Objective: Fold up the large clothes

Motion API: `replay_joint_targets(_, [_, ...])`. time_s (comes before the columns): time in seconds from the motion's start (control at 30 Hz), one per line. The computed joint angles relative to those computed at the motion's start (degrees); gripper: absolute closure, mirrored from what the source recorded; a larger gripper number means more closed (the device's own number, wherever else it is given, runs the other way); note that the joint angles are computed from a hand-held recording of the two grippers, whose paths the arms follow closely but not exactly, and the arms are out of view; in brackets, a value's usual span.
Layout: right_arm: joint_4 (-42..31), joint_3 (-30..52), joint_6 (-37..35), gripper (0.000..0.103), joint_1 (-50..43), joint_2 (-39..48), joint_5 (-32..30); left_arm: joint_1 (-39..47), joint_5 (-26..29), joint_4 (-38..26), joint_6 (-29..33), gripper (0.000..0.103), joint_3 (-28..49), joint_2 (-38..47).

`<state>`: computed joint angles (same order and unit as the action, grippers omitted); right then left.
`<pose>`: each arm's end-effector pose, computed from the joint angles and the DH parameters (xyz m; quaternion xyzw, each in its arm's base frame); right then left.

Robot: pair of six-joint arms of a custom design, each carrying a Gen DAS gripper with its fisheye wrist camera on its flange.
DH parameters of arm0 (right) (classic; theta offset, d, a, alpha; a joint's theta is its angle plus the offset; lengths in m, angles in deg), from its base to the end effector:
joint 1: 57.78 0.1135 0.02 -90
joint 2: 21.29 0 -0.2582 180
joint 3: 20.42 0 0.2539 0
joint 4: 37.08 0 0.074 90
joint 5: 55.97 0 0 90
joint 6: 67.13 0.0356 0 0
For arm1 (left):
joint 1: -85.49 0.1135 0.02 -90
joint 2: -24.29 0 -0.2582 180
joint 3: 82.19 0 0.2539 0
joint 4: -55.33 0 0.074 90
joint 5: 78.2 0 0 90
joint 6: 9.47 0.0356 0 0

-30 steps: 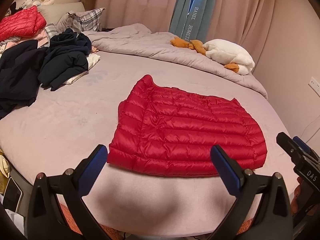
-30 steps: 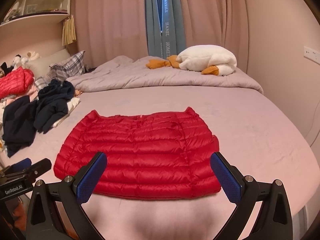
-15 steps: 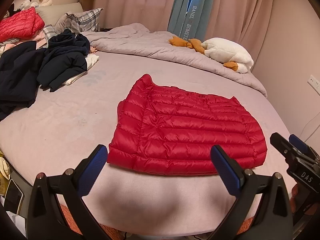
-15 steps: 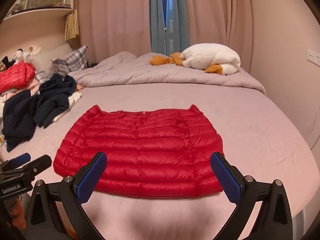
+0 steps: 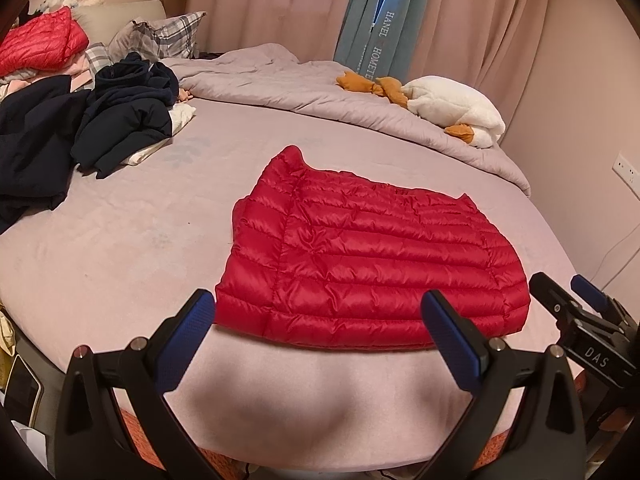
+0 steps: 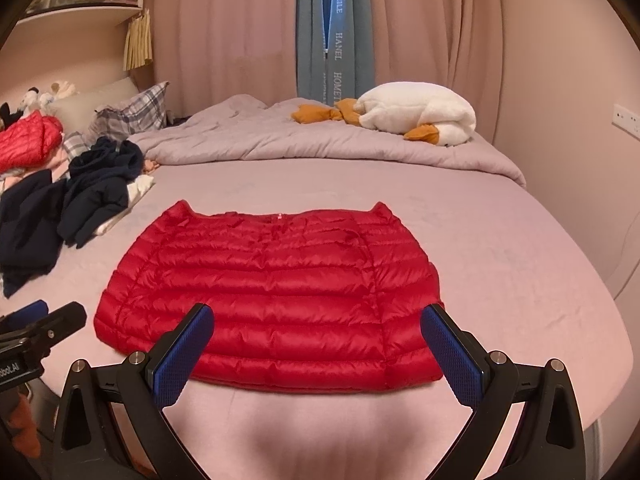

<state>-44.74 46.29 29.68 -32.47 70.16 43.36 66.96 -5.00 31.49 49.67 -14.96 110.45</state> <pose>0.3182 0.1441 0.2069 -0.1017 0.8683 0.0643 0.4811 0.3088 -0.0926 0.2154 -0.1555 0.8949 -0.0440 0.4160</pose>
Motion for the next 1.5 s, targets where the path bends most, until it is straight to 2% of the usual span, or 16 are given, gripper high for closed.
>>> replay_joint_targets(1.5, [-0.01, 0.08, 0.24, 0.001, -1.79, 1.65, -1.08, -1.55, -0.91, 0.7, 1.04, 0.0, 0.85, 1.1])
